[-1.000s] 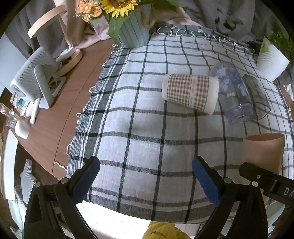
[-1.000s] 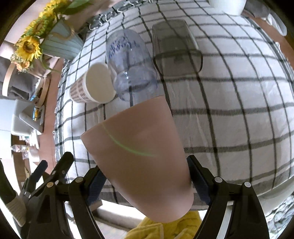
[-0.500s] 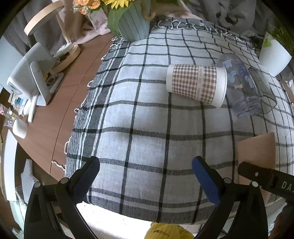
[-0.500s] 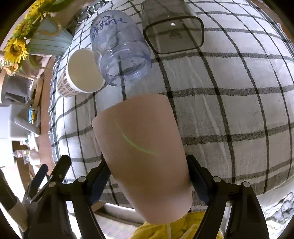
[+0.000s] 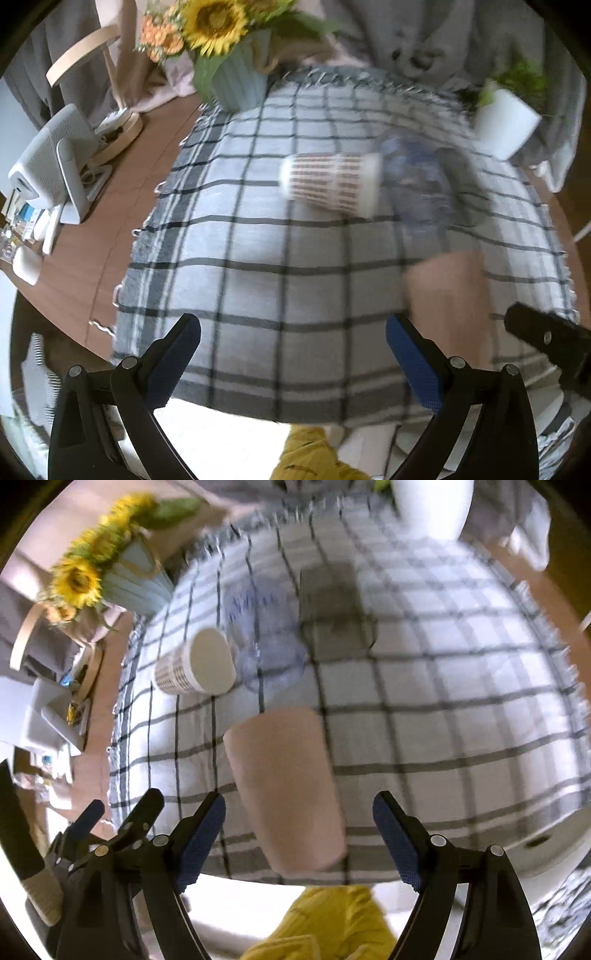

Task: Flip cup upside down
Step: 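Bring the pink cup to the left tool while the left tool closes on it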

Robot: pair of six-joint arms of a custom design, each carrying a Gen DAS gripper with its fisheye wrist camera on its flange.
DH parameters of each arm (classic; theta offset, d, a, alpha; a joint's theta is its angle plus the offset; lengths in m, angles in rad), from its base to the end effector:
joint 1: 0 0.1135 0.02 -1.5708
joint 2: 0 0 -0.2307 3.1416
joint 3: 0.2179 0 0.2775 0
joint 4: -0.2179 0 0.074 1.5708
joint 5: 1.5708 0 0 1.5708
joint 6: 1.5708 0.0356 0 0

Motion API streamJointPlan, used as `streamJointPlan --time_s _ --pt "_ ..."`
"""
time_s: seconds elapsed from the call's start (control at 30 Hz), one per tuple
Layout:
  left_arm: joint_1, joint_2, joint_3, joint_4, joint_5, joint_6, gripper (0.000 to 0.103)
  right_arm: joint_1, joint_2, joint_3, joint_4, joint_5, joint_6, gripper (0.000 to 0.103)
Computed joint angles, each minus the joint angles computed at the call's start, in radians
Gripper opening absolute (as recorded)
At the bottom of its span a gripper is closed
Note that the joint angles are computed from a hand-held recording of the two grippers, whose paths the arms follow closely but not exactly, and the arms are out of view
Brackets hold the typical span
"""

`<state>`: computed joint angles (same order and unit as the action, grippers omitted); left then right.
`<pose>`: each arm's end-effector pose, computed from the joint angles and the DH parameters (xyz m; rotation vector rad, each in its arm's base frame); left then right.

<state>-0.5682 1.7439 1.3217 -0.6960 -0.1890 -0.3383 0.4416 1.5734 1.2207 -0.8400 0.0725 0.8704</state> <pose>0.3231 -0.1984 0.1865 0.2469 2.6428 -0.0414 0.3049 0.1413 0.2051 0.6121 2.7201 0.2452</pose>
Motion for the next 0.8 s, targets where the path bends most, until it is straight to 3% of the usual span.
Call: streamJointPlan --time_s 0.13,0.37,0.8 --pt "-0.093 -0.12 -0.125 0.091 -0.021 -0.047 0.102 0.014 -0.15 -0.084 -0.08 0.119 -0.003 0.082" --pt "-0.274 -0.198 -0.265 0.271 -0.214 -0.056 0.102 0.03 -0.34 -0.243 -0.183 0.214 0.055 0.082" --pt "-0.432 -0.054 -0.335 0.551 -0.369 -0.095 0.102 0.027 -0.46 -0.422 -0.244 0.295 0.071 0.082"
